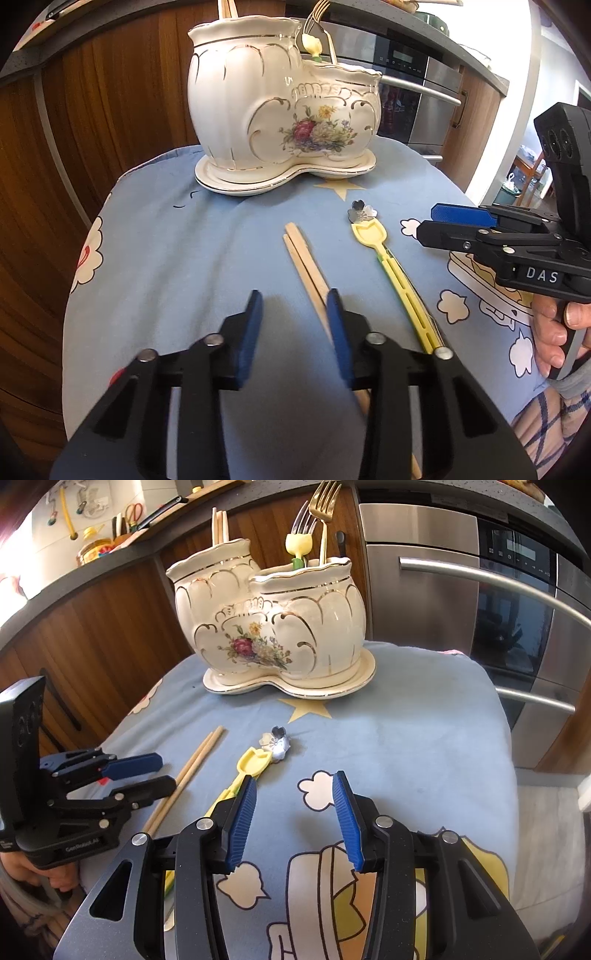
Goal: Organize utensils
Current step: 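Open and withdraw both tools from the holder back toward the cloth, then grasp a fourth wooden chopstick with left tool while right tool grasps the silver flower spoon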
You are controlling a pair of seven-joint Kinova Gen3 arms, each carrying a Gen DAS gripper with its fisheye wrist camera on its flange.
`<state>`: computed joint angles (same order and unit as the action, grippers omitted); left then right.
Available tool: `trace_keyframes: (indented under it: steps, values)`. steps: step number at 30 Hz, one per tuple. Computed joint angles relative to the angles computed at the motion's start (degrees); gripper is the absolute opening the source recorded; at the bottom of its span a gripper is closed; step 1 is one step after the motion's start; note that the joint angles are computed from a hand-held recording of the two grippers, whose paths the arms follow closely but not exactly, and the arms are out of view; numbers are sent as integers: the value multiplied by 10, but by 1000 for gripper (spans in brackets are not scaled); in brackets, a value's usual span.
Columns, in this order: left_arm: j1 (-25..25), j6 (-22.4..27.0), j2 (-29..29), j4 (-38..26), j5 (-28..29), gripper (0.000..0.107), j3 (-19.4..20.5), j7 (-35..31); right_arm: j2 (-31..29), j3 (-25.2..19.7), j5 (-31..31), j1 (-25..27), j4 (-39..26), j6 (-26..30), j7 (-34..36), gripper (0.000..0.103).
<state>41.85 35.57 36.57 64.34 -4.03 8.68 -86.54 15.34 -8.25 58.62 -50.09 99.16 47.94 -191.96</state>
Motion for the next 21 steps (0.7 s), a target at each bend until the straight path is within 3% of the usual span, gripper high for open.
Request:
trace_keyframes:
  steps: [5, 19, 21]
  values:
    - [-18, -3, -5, 12, 18, 24, 15, -15, 5, -5, -25, 3, -14, 2, 34, 44]
    - [-14, 12, 3, -8, 7, 24, -2, 1, 50, 15, -122, -12, -96, 36, 164, 44]
    - [-14, 19, 5, -14, 5, 24, -1, -2, 60, 20, -129, -16, -112, 51, 181, 37]
